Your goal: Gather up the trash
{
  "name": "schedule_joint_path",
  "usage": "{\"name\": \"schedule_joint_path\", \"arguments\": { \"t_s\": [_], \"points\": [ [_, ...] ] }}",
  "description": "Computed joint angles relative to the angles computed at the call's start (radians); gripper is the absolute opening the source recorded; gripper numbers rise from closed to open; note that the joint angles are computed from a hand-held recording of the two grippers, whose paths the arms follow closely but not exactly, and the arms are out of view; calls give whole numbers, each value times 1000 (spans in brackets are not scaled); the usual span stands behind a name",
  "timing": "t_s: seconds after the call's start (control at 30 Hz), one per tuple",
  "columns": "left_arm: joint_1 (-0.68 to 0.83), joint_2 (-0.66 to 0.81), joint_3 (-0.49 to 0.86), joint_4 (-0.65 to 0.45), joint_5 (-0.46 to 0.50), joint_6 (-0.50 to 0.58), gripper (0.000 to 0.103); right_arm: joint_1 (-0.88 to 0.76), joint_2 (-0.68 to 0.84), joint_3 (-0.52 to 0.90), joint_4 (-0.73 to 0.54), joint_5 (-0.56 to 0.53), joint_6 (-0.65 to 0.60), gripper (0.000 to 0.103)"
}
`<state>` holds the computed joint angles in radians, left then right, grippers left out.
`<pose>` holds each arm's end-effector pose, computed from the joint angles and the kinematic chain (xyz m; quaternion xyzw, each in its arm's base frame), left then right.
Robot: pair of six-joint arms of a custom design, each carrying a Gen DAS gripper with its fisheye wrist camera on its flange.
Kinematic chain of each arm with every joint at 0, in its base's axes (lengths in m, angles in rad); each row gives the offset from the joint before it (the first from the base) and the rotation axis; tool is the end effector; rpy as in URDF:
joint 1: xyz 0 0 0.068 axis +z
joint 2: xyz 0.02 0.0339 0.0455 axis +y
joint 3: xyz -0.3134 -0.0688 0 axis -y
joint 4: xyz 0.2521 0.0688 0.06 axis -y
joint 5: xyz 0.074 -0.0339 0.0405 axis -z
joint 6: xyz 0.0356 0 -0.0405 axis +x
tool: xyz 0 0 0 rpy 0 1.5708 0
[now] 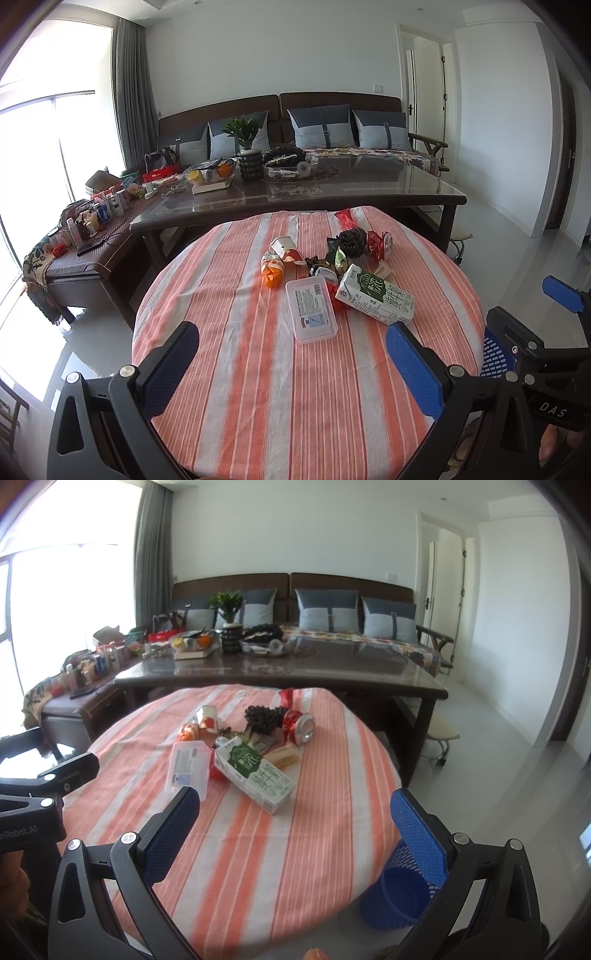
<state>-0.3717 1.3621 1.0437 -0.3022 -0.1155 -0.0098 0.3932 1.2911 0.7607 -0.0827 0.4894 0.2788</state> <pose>0.2831 -0.1060 0.3346 0.1338 0.8780 -0.0362 0.4581 0.2535 0.0870 0.2783 0.0622 0.8661 -0.0556 0.4929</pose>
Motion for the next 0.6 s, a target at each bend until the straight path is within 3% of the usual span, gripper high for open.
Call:
{"name": "schedule_joint_path", "arguments": {
  "t_s": [0.37,0.6],
  "points": [
    [13,36,34,-37,14,1,103,-25,24,1,11,-32,-5,103],
    [83,124,70,-76,127,-21,103,-65,45,-17,43,-68,-19,103]
  ]
}}
